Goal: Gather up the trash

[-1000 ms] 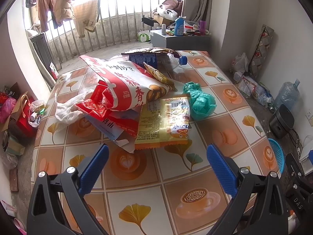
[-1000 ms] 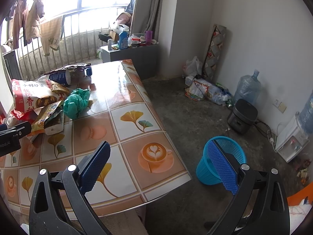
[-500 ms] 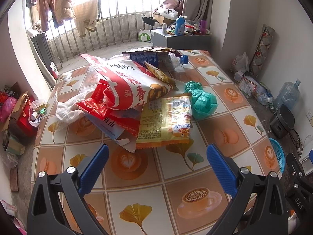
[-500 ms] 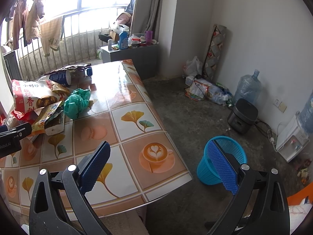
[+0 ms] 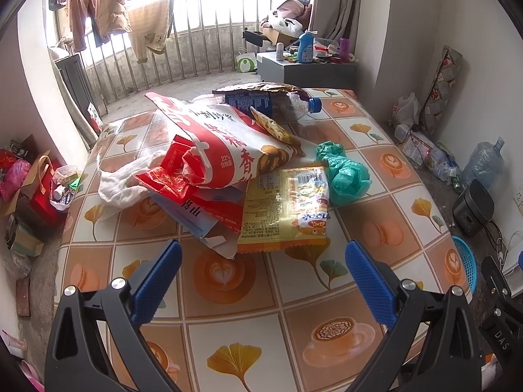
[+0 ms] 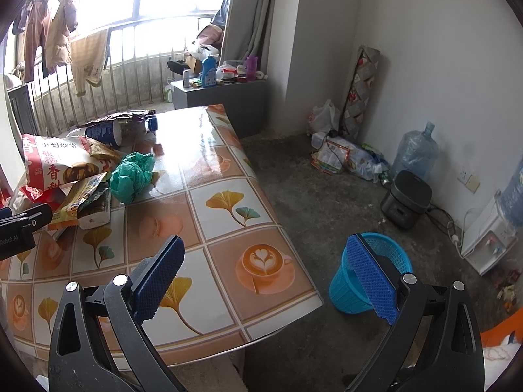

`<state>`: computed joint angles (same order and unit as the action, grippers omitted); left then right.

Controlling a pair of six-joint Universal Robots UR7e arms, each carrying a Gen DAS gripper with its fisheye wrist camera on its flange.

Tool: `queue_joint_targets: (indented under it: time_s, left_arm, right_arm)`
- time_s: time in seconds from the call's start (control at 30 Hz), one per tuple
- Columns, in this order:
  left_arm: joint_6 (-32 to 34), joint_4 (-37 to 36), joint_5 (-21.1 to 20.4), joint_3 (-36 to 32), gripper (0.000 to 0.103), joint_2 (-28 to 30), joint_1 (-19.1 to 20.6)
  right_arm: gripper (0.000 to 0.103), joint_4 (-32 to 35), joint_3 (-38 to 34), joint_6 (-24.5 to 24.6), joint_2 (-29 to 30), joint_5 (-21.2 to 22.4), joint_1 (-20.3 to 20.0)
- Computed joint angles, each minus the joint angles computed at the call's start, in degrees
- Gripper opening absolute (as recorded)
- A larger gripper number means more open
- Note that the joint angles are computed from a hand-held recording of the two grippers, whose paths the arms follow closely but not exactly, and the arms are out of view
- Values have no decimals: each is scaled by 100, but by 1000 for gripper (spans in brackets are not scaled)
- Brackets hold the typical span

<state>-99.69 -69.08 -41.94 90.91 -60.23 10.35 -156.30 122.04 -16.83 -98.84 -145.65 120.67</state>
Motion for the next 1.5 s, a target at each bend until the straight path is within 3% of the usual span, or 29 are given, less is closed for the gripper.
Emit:
queue_joint_targets:
  time_s: [0.17, 0.33, 0.57, 0.7, 0.9, 1.1, 1.27, 1.37, 1.5]
  left_arm:
    - [-51, 33, 118, 43, 97, -174, -14]
    - [222, -465, 448, 470, 97, -682, -86]
    - [506, -988, 1218, 1078, 97, -1339, -296]
    - [892, -1395, 1408, 1278, 97, -1547, -341]
    - [1820, -2035, 1522, 1297, 97, -1590, -241]
    - [3397, -2923, 1644, 801, 97, -1549, 211]
    - [4729, -3823, 747, -33, 97, -1329, 1066]
    - [4880, -3796, -86, -704, 96, -1053, 1728]
    - [4520, -3721, -1192, -1304, 91, -764, 2632]
  right_arm:
    - [95, 86, -58, -24, -9, 395, -51]
    - [95, -9, -181, -54, 115, 871, -38]
    - [95, 306, -435, 220, 275, 2021, -199]
    - [95, 624, -597, 460, 358, 2591, -350]
    - [95, 933, -840, 578, 479, 3042, -502]
    - [94, 1117, -1413, 414, 824, 3663, -769]
    - [93, 1818, -2300, 544, 1399, 4736, -1213]
    - [91, 2417, -2921, 865, 1893, 5307, -1474]
    - [86, 3130, -3617, 1444, 2516, 5885, -1797]
